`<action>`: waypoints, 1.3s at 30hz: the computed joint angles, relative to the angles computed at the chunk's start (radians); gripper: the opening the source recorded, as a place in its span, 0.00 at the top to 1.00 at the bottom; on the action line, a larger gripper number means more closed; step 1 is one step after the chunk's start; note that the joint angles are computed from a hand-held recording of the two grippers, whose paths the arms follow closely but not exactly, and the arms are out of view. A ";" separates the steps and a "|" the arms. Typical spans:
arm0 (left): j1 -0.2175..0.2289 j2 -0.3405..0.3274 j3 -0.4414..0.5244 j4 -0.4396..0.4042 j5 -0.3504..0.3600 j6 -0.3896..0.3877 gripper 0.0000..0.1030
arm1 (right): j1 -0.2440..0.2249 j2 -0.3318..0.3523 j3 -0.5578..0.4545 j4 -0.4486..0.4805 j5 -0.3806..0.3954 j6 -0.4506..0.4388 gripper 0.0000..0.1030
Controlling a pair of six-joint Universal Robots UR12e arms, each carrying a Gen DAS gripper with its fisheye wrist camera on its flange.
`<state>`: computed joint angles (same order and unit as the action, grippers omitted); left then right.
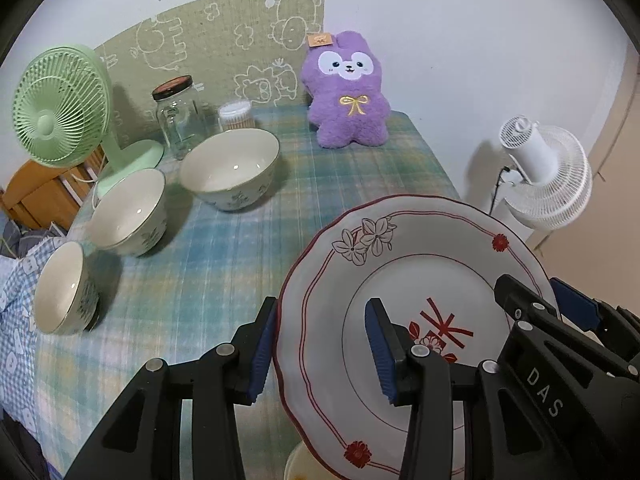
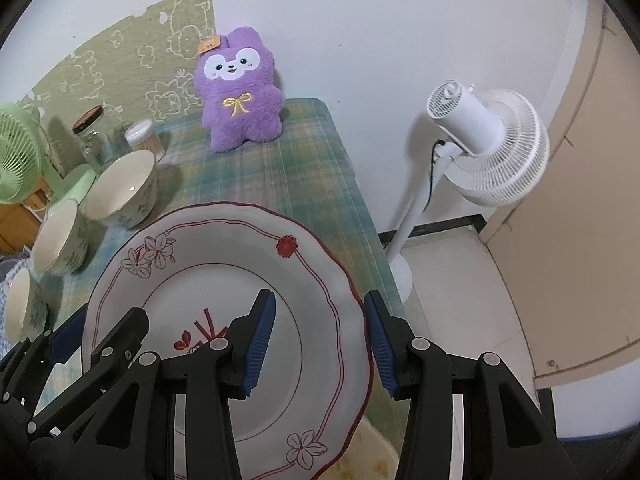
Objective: Organize plates and bowls
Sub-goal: 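Carry the red-rimmed plate onto the flowered plate stack and lower it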
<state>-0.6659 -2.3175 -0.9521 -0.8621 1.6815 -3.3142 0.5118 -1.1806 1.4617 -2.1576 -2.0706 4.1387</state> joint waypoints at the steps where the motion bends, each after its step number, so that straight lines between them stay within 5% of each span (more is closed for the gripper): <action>1: -0.001 0.012 -0.021 0.013 -0.003 0.003 0.58 | 0.008 -0.004 0.004 0.008 -0.007 0.013 0.52; 21: -0.013 0.142 -0.283 0.107 -0.068 0.111 0.58 | 0.102 -0.047 0.092 0.124 0.010 0.258 0.52; 39: -0.022 0.144 -0.319 0.130 -0.049 0.154 0.58 | 0.104 -0.037 0.105 0.136 0.017 0.240 0.55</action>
<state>-0.6882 -2.1736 -1.2714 -0.7326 1.6321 -3.1602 0.6161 -1.2181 1.5667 -2.0211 -2.0537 4.3791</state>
